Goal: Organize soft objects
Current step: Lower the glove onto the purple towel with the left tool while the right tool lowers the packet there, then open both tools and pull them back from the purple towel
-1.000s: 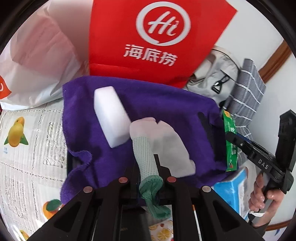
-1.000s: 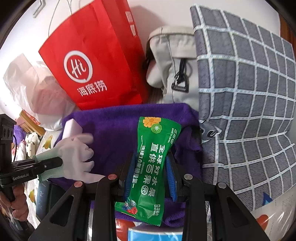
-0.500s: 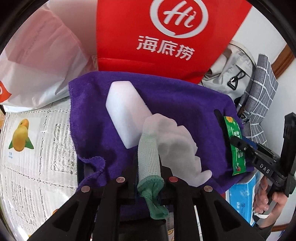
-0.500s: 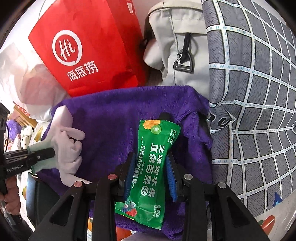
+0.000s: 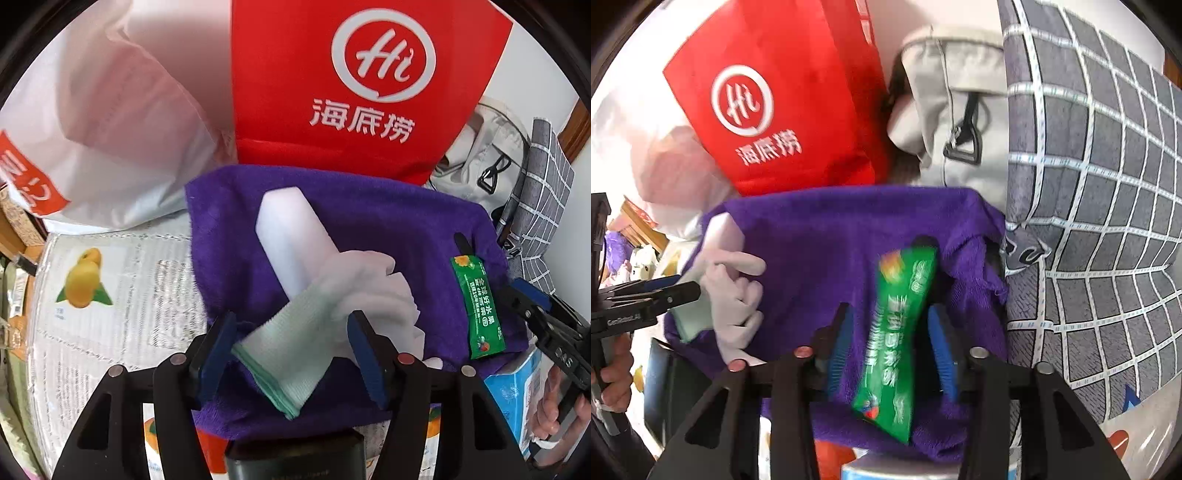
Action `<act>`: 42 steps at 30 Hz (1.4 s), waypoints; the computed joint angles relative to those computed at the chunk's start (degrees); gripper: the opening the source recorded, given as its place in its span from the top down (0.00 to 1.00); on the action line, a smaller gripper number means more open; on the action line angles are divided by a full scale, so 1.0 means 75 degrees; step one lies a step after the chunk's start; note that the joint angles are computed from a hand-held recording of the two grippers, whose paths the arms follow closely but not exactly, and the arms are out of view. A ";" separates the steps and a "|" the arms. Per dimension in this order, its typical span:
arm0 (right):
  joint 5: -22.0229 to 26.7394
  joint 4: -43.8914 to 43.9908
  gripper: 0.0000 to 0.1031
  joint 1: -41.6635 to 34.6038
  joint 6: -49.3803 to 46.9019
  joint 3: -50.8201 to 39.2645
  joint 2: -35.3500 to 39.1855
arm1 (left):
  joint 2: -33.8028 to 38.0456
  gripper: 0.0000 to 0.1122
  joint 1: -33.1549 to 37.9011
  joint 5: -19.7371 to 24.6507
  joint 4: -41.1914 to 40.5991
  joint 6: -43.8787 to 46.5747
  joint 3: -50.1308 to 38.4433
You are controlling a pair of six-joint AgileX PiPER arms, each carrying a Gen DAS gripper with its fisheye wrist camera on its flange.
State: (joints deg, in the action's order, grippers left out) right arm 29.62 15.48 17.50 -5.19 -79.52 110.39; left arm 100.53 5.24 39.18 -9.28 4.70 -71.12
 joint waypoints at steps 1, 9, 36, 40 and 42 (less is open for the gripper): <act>-0.0016 -0.0026 0.39 0.0003 0.0016 0.0013 -0.0061 | -0.0083 0.45 0.0012 0.0017 0.0013 -0.0018 0.0034; -0.0224 -0.0648 0.31 0.0447 0.0604 0.1052 -0.1241 | -0.1087 0.42 0.0510 0.0031 -0.0714 0.0628 0.0861; -0.0682 -0.3673 0.52 0.4022 0.4159 0.2705 -0.0921 | -0.3840 0.42 0.5081 0.1604 -0.4071 0.6100 0.4017; -0.0809 -0.4328 0.90 0.4227 0.4574 0.2807 -0.0981 | -0.3918 0.42 0.5273 0.1679 -0.4119 0.6345 0.4185; -0.0693 -0.4466 0.96 0.4246 0.4695 0.2809 -0.1024 | -0.3914 0.42 0.5409 0.1794 -0.4186 0.6452 0.4234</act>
State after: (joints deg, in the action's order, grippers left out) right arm 24.43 -18.02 49.35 30.02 -58.45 102.71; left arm 71.17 45.81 52.64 -40.68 53.09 -39.37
